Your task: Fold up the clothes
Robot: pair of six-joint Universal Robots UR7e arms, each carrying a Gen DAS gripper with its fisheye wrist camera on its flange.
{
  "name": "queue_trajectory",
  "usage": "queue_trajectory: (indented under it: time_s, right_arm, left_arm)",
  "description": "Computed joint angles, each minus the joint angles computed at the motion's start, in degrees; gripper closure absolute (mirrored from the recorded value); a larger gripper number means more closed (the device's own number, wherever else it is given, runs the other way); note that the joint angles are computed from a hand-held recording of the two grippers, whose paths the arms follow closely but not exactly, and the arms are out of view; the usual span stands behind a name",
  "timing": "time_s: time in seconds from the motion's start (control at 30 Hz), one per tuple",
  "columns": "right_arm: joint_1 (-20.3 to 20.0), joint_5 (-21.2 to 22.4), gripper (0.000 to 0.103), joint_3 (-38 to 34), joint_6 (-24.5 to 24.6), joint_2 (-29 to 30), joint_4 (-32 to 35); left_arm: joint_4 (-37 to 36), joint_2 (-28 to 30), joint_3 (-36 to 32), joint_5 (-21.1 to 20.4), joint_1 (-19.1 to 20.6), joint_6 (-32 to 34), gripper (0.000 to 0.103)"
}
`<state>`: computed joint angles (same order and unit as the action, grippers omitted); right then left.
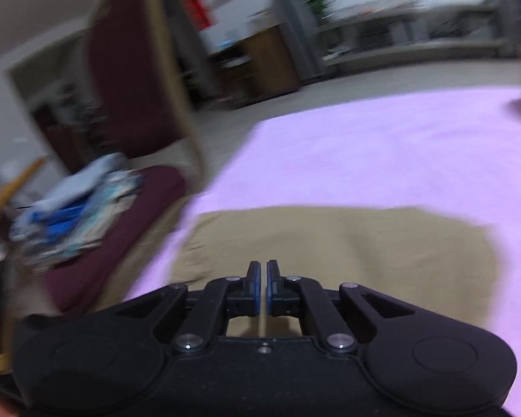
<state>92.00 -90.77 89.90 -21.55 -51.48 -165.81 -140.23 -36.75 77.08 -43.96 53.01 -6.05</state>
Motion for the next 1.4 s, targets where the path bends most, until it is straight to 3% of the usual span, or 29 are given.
queue_trajectory:
  time_s: [0.07,0.17,0.33,0.4,0.47,0.53,0.63,0.77,0.93,1.07,1.2,1.3,1.4]
  right_arm:
    - [-0.3,-0.6,0.099,-1.9,1.1,1.4,3.5]
    - [-2.4,-0.3,0.103,-2.9,3.9,2.0,1.3]
    - [-4.0,-16.9,0.103,-4.7,11.8,3.0,-14.1]
    - [-5.1,-19.4,0.103,-3.9,17.7,1.7,-15.4]
    - [-4.6,-21.8,0.100,-2.2,18.9,0.1,-16.9]
    - [-3.6,-22.4,0.099,-0.1,16.1,-1.3,-19.1]
    - [-2.9,-14.8,0.098,3.4,13.9,-4.9,-16.7]
    - [0.2,-8.8,0.094,5.6,2.5,-5.8,-10.7]
    - [4.5,-11.9,0.090,5.4,-15.5,-1.5,-8.1]
    - [5.1,-20.1,0.087,6.8,-28.1,-0.9,-7.7]
    - [5.1,-25.9,0.087,10.0,-27.5,-6.1,-3.9]
    - [4.7,-28.0,0.086,13.2,-26.4,-8.5,-6.8]
    - [4.2,-27.5,0.084,14.0,-24.1,-8.8,-8.2]
  left_arm:
    - [0.2,0.0,-0.1,-0.4,0.2,0.0,0.089]
    - [0.1,-0.1,-0.1,-1.0,0.3,0.0,0.089]
    - [0.5,-0.1,-0.4,-1.3,0.5,-0.5,0.088]
    - [0.4,-0.1,-0.3,-1.2,0.4,-0.6,0.088]
    - [0.3,0.0,-0.4,-0.9,0.3,-0.4,0.088]
    - [0.1,0.1,-0.2,-0.6,0.2,-0.3,0.088]
    - [-0.3,0.1,0.0,-0.2,0.1,-0.1,0.088]
    - [-1.2,0.0,0.5,0.1,0.1,0.5,0.088]
    - [-2.5,0.2,1.1,0.8,-0.2,1.7,0.088]
    - [-2.8,0.2,1.5,1.2,-0.3,2.0,0.088]
    - [-2.9,-0.2,1.7,0.4,-0.3,2.0,0.087]
    - [-9.7,-2.8,5.1,-4.7,-0.4,4.7,0.090]
    - [-20.7,-4.8,9.5,-11.2,-1.0,12.2,0.086]
